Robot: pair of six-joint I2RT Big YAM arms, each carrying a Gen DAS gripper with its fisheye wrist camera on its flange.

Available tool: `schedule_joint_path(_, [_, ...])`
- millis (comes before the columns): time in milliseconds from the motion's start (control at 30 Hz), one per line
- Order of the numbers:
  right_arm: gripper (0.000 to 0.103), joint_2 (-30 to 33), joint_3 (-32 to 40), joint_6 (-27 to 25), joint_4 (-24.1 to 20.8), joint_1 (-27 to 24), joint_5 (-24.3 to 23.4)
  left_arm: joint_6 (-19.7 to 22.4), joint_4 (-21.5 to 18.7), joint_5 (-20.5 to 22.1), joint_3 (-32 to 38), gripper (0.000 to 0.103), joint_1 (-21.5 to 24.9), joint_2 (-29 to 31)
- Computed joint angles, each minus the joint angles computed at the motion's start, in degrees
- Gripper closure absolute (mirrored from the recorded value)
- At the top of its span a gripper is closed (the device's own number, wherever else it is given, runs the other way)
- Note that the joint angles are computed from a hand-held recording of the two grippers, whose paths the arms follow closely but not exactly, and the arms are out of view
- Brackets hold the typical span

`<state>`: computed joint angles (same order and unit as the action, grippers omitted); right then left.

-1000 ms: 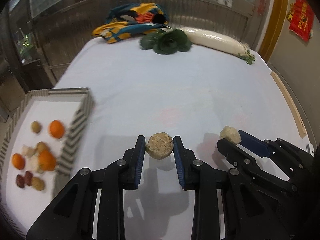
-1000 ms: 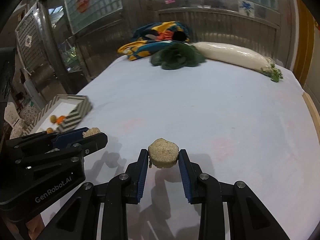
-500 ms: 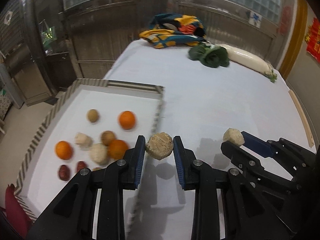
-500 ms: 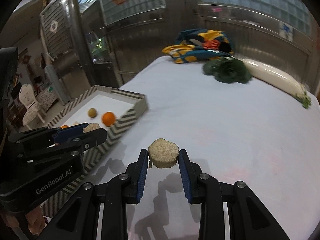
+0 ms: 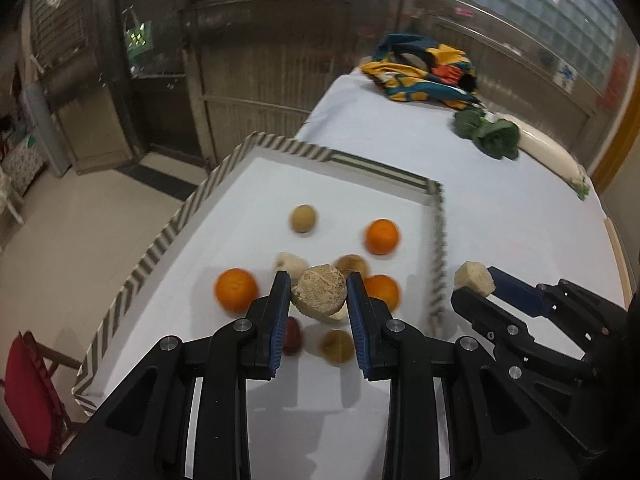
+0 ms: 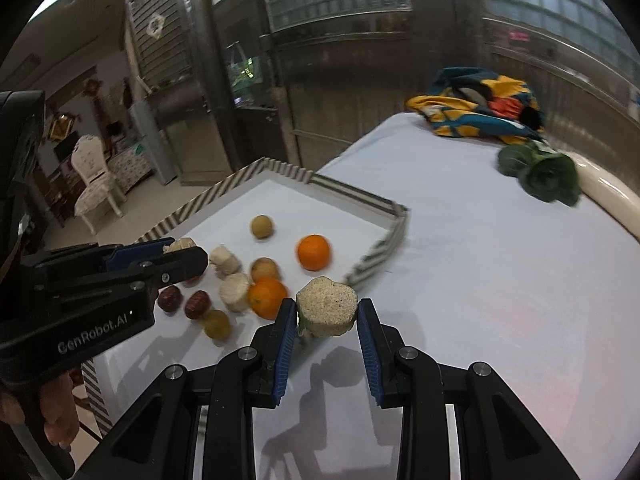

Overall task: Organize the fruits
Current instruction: 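Carry both yam slices over the striped tray with both tools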

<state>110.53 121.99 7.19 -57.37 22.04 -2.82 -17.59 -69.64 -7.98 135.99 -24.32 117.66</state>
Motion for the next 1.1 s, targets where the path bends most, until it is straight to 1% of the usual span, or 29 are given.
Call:
schedule_joint_path(167, [0.073, 4.3, 6.2, -1.4, -3.1, 1.0, -0.5, -1.5, -2.0, 2.3, 1.6, 0.075, 1.7, 1.6])
schedule_joint_path(333, [0.073, 9.3, 14.1, -1.9, -6.6, 0.8, -0.9, -1.3, -3.4, 2.7, 3.3, 0.075, 2.1, 3.0])
schedule_joint_path(567, [0.073, 19.4, 31.0, -3.0, -15.9, 0.7, -1.8, -0.8, -5.6, 2.6, 6.0, 0.075, 2.4, 5.1])
schedule_joint_path(633, [0.073, 20.8, 33.1, -2.7, -17.0, 0.6, -2.5, -0.8, -6.2, 2.6, 7.0, 0.075, 2.4, 5.8])
schedule_joint_path(700, [0.073, 21.7, 34.4, -2.5, -17.6, 0.5, -3.2, -0.8, -6.5, 2.6, 7.4, 0.075, 2.4, 6.2])
schedule_joint_path(767, [0.073, 21.1, 33.1, -2.5, -16.5, 0.4, -3.5, -0.8, -6.7, 2.3, 7.8, 0.075, 2.4, 6.5])
schedule_joint_path(900, [0.073, 21.4, 33.8, -2.2, -17.2, 0.5, -3.7, -0.9, -7.1, 1.6, 8.5, 0.075, 2.2, 6.9])
schedule_joint_path(967, [0.073, 20.4, 32.0, -1.8, -16.5, 0.5, -3.8, -0.9, -6.9, 1.2, 8.2, 0.075, 2.1, 6.7])
schedule_joint_path(1100, [0.071, 17.5, 26.4, -1.2, -13.2, 0.5, -4.3, -1.1, -5.9, 0.6, 6.5, 0.074, 1.9, 5.9])
